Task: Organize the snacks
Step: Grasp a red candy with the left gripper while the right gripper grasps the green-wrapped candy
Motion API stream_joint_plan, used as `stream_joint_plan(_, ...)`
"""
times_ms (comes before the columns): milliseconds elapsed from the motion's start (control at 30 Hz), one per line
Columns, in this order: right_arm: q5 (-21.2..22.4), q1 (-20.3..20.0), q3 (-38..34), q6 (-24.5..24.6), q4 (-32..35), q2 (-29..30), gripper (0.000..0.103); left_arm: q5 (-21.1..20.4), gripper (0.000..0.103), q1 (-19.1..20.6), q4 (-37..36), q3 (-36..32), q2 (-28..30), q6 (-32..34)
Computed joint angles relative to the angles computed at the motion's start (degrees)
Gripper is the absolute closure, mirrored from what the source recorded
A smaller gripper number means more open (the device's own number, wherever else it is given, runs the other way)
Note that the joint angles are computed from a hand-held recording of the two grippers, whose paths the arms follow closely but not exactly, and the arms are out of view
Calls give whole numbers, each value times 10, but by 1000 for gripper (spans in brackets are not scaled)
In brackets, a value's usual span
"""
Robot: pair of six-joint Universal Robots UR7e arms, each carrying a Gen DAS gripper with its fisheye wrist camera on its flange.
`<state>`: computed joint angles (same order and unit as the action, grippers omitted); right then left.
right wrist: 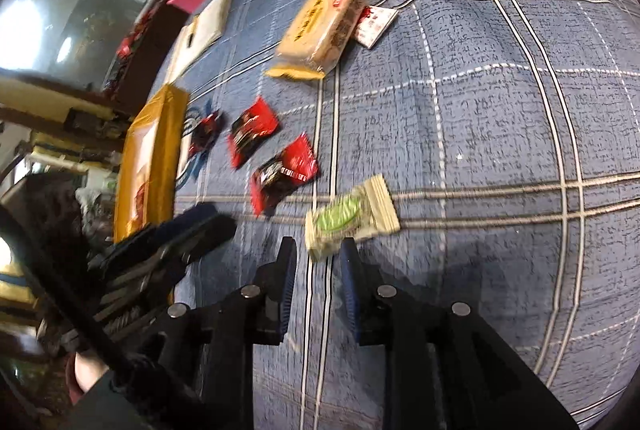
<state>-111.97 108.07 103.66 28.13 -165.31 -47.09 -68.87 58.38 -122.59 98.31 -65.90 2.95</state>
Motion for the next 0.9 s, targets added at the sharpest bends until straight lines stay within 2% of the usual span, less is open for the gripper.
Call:
stream_joint_plan(100,-39,8,-35,13,21,24,79,-3,58,0,-2,0,2,5)
stream_joint_plan(167,-69,17,-60,11,52,43,79,-5,57,0,-3,-2,5,13)
stream_joint_plan(233,-96,26,-70,4,54,55,81,-3,56,0,-6,-6,13,23)
stream_joint_plan(267,-110,30,-76,0,60,61,83,0,56,-1,-7,-8,16,29)
stream_joint_plan(300,-120,32,-81,1,65,64,90,1,56,-1,-8,-10,19,35)
stream_joint_plan(367,-119,29,-79,8,62,63,99,-3,56,1,-9,-17,26,48)
stream_joint_plan(533,-100,17,-51,7,39,41,95,-12,56,6,-7,-38,54,87)
stream_joint_plan(700,-125,20,-46,13,57,32,94,-7,57,4,-10,-37,67,113)
stream_joint_plan(767,-131,22,-52,16,67,35,94,-2,67,0,-15,-32,68,120)
stream_joint_plan(800,-131,22,-55,18,70,37,93,6,77,-2,-22,-29,68,122)
stream_joint_plan(900,-134,23,-63,19,77,42,87,10,77,-1,-25,-26,65,113)
